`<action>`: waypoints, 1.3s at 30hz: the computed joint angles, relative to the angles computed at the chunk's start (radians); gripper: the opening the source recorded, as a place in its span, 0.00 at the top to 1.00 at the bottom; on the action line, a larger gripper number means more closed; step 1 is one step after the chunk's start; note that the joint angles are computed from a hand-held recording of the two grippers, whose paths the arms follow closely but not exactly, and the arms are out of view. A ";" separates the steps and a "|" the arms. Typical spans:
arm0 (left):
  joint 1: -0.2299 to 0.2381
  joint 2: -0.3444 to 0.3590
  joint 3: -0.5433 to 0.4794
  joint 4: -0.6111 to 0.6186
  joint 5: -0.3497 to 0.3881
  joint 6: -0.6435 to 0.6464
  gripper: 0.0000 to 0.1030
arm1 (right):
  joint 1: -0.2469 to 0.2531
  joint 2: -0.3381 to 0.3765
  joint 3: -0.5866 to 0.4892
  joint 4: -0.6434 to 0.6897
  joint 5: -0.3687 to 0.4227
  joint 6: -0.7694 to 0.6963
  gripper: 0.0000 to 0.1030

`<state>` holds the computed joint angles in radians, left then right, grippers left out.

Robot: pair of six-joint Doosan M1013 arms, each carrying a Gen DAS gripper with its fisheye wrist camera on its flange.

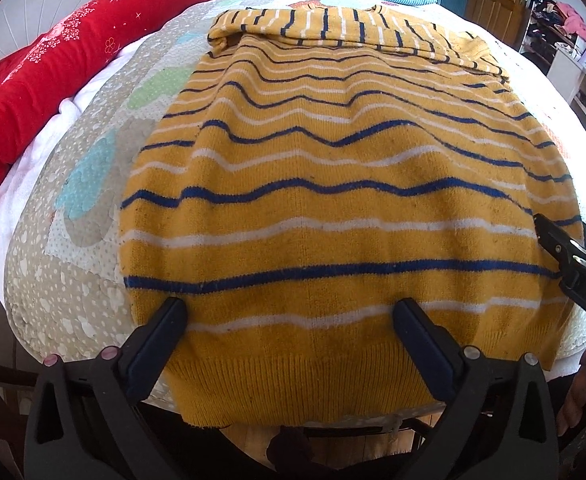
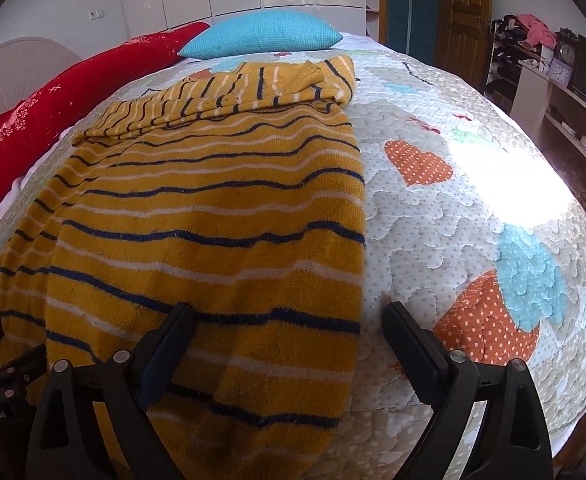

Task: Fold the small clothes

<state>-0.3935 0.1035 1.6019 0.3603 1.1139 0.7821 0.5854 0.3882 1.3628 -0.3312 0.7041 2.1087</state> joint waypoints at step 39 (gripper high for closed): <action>-0.012 0.002 0.013 0.050 -0.004 -0.035 0.00 | 0.039 -0.008 0.050 -0.236 -0.057 0.235 0.01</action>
